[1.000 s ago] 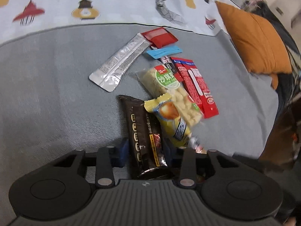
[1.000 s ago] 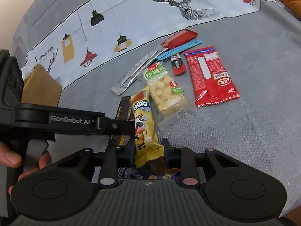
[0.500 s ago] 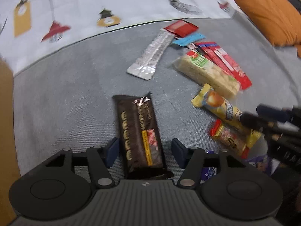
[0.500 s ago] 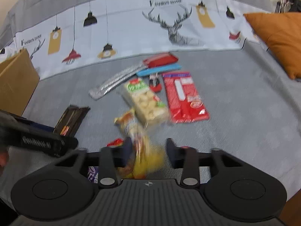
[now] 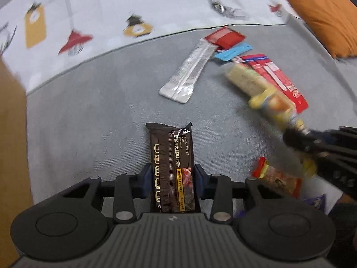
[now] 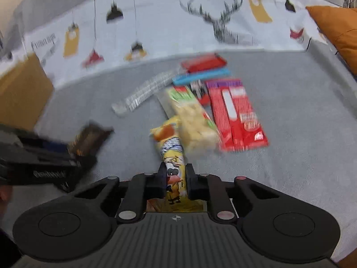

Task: Organize snacks
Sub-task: 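Carry both snacks to the cardboard box and lower them inside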

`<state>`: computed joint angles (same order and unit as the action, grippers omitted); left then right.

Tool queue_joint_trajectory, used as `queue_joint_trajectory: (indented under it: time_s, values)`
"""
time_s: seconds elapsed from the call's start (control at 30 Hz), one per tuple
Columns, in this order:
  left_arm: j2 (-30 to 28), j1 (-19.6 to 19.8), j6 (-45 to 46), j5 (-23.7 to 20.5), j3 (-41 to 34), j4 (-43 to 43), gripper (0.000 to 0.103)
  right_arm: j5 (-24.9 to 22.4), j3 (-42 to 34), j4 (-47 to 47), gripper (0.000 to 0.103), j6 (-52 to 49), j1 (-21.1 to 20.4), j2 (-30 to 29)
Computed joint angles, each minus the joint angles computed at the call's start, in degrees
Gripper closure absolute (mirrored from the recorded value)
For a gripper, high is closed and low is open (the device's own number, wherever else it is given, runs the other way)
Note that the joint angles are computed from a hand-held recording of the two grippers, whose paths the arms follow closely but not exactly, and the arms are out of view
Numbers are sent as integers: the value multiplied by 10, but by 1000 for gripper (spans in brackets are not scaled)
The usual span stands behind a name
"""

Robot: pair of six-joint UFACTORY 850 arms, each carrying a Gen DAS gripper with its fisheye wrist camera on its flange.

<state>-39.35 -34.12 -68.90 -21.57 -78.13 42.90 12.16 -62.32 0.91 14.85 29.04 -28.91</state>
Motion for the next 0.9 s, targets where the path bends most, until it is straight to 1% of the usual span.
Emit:
queue_joint_trajectory:
  time_s: [0.07,0.1,0.13,0.17,0.23,0.3,0.4,0.47,0.57,0.63,0.7,0.77,0.9]
  values:
    - [14,1,26,-7,3,-37,60,30,16,-92,87,105,-9,15]
    - [22,0,27,-11,6,-41,60,38,23,-119,87,140,-13,21]
    - [33,-2,24,-14,12,-38,60,41,28,-122,87,150,-15,28]
    - [47,-4,15,-15,21,-28,60,41,31,-105,87,136,-14,32]
    - [72,-9,-14,-21,37,1,60,47,42,-36,87,81,-9,42]
    - [103,-13,-82,-25,61,54,60,49,51,10,87,47,-2,53]
    - [154,-18,-173,-31,101,125,60,48,62,22,87,52,15,71]
    - [194,-21,-223,-36,132,169,60,46,66,58,87,14,37,86]
    - [256,-29,-282,-52,175,222,60,54,68,110,87,-27,73,112]
    - [302,-33,-322,-66,205,252,60,65,66,158,87,-59,101,128]
    - [343,-36,-350,-79,231,277,60,74,56,183,87,-81,129,137]
    - [390,-44,-367,-106,260,300,60,75,38,198,87,-108,156,144]
    - [477,-55,-375,-159,303,308,60,71,-5,213,87,-155,198,148]
